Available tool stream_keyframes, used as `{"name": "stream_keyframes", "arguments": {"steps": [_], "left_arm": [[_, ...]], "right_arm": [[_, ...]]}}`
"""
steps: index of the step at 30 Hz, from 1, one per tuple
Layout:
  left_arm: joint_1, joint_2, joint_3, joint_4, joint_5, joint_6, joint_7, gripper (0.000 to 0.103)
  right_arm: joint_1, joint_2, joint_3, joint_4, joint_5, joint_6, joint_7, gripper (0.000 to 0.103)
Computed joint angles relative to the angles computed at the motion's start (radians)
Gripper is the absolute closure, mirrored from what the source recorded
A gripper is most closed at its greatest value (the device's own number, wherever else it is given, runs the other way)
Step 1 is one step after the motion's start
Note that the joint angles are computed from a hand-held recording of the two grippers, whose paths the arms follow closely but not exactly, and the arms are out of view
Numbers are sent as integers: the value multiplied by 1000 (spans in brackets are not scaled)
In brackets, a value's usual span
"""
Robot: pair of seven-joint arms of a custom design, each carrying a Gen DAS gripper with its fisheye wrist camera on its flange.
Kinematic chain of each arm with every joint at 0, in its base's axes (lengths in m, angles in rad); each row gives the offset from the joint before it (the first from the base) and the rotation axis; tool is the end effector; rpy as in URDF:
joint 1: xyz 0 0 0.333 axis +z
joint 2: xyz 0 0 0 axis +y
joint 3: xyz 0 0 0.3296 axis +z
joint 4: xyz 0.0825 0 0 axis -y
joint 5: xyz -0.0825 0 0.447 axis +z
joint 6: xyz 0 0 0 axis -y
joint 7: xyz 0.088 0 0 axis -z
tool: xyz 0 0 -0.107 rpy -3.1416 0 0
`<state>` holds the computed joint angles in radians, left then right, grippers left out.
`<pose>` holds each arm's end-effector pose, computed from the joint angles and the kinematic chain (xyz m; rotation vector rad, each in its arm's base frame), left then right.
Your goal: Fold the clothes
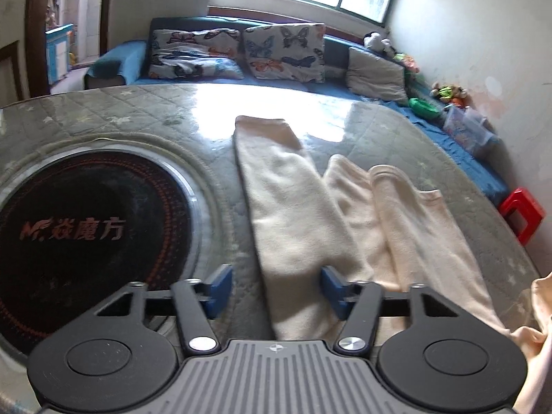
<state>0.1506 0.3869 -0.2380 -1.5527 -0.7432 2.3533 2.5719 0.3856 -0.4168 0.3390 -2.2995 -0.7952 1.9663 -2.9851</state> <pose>0.7693 -0.0513 0.4716 -1.2642 2.4634 -1.1656 0.3962 0.3047 0.5223 -1.0486 2.3156 -1.0583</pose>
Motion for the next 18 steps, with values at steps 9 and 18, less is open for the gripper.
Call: {"name": "stream_keyframes", "arguments": {"steps": [9, 18], "left_arm": [[12, 5, -7, 15, -41, -54, 1, 84], [26, -84, 3, -95, -156, 35, 125, 95]], "right_arm": [[3, 47, 0, 43, -71, 50, -63, 85], [30, 106, -28, 76, -84, 118, -148, 84]]}}
